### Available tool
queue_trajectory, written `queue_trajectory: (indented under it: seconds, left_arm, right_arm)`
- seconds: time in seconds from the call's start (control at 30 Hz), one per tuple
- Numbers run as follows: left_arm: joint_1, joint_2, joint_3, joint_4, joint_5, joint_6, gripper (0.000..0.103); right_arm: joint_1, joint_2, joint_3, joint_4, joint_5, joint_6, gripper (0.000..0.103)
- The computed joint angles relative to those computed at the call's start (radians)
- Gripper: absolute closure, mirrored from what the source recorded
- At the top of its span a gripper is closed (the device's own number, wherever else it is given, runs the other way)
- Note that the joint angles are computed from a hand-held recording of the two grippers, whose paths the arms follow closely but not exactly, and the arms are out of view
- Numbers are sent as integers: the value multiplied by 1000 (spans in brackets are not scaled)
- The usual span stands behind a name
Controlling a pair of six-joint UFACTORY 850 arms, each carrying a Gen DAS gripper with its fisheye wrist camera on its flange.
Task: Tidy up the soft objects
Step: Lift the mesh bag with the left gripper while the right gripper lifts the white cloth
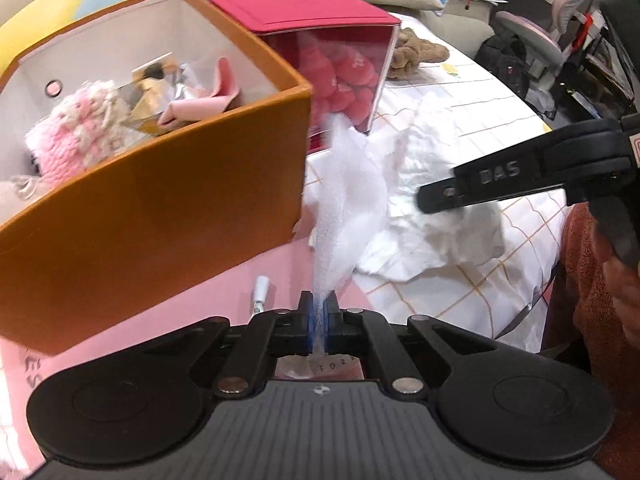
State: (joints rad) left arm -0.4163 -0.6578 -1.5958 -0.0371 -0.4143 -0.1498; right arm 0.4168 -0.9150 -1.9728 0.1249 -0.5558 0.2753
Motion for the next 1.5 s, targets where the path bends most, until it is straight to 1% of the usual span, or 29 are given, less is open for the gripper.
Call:
queue_trajectory:
  seconds: [0.03, 0.17, 0.33, 0.43, 0.5, 0.6, 0.7, 0.83, 0.9, 0.97, 1.0, 1.07, 1.13, 1.23, 1.37, 1.47, 1.5]
  left_arm:
    - [-1, -1, -3, 0, -1, -12, 99]
    - [7, 37, 33, -57, 35, 10, 99]
    - [3, 78, 68, -45, 80, -27, 99]
    - [2, 111, 99, -19, 111, -71, 99]
    - [4, 127, 112, -41, 131, -62, 99]
    - [2, 163, 142, -85, 171, -32, 99]
    - [-7, 197, 168, -40, 213, -80, 99]
    - [-5, 218, 174, 50, 256, -188, 99]
    - [-1, 223, 168, 114, 269, -266, 99]
    - [6, 225, 159, 143, 279, -310, 99]
    - [10, 227, 157, 152, 282, -324, 99]
    - [14, 227, 145, 253, 281, -430, 99]
    - [18, 228, 137, 357, 277, -537, 99]
    - [28, 218, 112, 465, 264, -659, 99]
    - [46, 204, 80, 537, 253, -740, 99]
    - [56, 198, 60, 673, 252, -865, 99]
    - [60, 194, 51, 687, 249, -874, 99]
  right_arm:
    - [-3, 2, 3, 3, -5, 10, 81]
    - [-13, 18, 25, 19, 3, 22, 84]
    - [-11, 59, 75, 16, 41, 12, 86]
    - [-10, 83, 102, -45, 55, 71, 86]
    - [-14, 101, 124, -58, 74, 87, 86]
    - [-19, 130, 154, -35, 98, 69, 86]
    - [-13, 166, 189, -15, 134, 18, 86]
    - [5, 220, 232, 17, 186, -94, 86]
    - [16, 248, 249, 3, 219, -117, 86]
    - [27, 272, 262, -19, 255, -131, 86]
    - [30, 283, 267, -2, 274, -161, 86]
    - [32, 298, 268, 77, 300, -254, 86]
    - [34, 306, 259, 178, 317, -375, 86]
    - [42, 301, 224, 334, 330, -570, 86]
    - [50, 261, 137, 527, 317, -788, 86]
    - [55, 221, 56, 665, 299, -945, 86]
    - [60, 197, 13, 677, 288, -961, 86]
